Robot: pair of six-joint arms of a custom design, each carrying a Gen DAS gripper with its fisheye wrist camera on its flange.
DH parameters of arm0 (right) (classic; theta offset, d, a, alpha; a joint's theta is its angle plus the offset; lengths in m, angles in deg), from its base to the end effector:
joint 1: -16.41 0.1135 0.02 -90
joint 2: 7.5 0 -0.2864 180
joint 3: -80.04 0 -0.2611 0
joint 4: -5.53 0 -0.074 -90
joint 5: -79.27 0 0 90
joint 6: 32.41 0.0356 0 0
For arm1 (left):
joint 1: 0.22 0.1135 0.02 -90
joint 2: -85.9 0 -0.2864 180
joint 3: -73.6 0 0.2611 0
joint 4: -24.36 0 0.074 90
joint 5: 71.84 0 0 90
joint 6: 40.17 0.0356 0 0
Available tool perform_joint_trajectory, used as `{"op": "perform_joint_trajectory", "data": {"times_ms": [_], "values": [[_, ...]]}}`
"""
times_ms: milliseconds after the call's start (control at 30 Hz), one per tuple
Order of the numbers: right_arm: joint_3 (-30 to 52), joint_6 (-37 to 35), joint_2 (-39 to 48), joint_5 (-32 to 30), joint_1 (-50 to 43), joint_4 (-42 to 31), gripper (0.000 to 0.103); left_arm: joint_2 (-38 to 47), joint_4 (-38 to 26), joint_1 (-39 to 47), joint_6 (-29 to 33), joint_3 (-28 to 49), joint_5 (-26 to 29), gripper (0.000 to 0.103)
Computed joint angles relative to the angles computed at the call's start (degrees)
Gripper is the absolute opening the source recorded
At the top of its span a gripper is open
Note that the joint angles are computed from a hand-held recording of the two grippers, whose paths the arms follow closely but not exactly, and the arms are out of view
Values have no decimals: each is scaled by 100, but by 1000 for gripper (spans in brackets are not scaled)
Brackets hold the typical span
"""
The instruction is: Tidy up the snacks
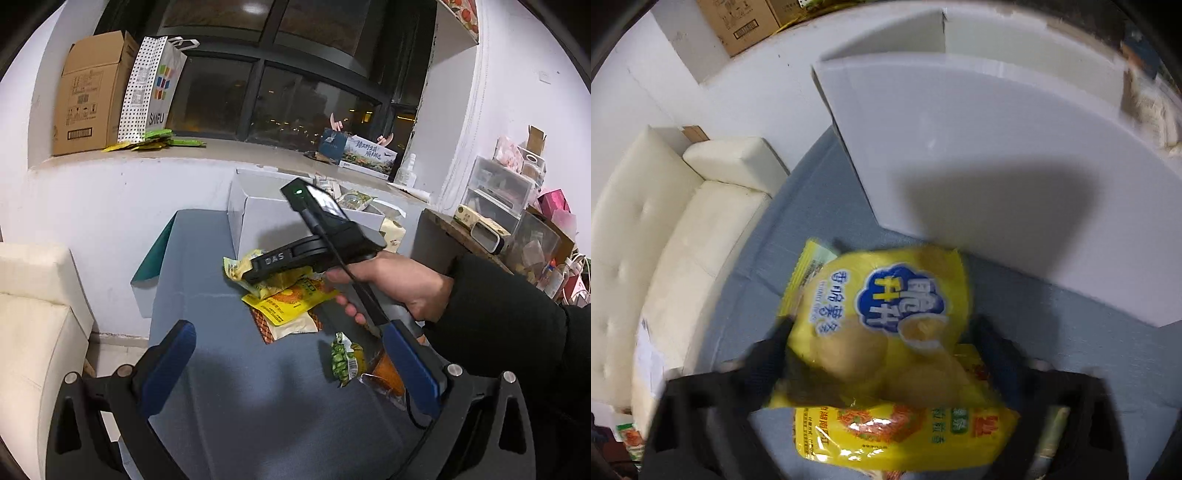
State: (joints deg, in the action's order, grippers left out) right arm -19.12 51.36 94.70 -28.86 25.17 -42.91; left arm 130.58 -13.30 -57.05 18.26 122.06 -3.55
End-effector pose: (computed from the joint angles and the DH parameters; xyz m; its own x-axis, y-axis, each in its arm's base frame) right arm 0.3550 0.0659 0.1971 -0.8948 -0.2422 -0.3750 -0.3501 0.9019 0.2528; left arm 0.1017 -0.1316 0.2724 -0.5790 -0.0031 -0.8153 0.3597 0.8964 -0.2590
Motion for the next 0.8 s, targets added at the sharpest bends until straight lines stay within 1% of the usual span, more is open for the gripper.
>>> {"op": "perform_joint_trajectory", "data": {"times_ms": [67, 100, 167, 300, 433, 467, 500, 533, 600, 667, 700, 733, 767, 800], "values": [[-183, -71, -112, -260, -120, 182, 70, 2, 18, 33, 16, -17, 36, 103], [-254, -171, -201, -383, -167, 216, 63, 12, 45, 85, 39, -33, 89, 103], [-447, -248, -507, -552, -276, 287, 59, 84, 111, 148, 62, -45, 174, 103], [-685, -494, -1286, -1155, -703, 199, 58, 368, 254, 241, 315, 42, 338, 103], [-829, -994, -2191, -2099, -1564, -289, 58, 888, 471, 433, 814, 222, 696, 103], [-865, -1241, -2458, -2342, -1863, -510, 58, 1028, 571, 504, 948, 264, 756, 103], [-880, -1550, -2700, -2613, -2211, -807, 58, 1238, 732, 683, 1157, 331, 1007, 103], [-838, -1729, -2824, -2800, -2416, -1034, 58, 1442, 853, 881, 1339, 402, 1355, 103], [-782, -2589, -3111, -3307, -3221, -1831, 58, 2048, 1099, 1341, 1806, 657, 2159, 103], [-649, -3393, -3154, -3720, -3927, -2597, 58, 2837, 1173, 1726, 2355, 1090, 2836, 103], [-577, -3919, -3125, -3896, -4319, -3074, 58, 3149, 1168, 1781, 2514, 1275, 2936, 103], [-558, -4266, -3120, -4018, -4604, -3387, 58, 3492, 1110, 1892, 2697, 1506, 3173, 103], [-481, -4948, -3004, -4166, -5045, -3962, 58, 3837, 1044, 1986, 2855, 1746, 3402, 103], [-295, -5767, -2787, -4239, -5503, -4662, 58, 4190, 966, 2043, 2979, 2003, 3511, 103]]}}
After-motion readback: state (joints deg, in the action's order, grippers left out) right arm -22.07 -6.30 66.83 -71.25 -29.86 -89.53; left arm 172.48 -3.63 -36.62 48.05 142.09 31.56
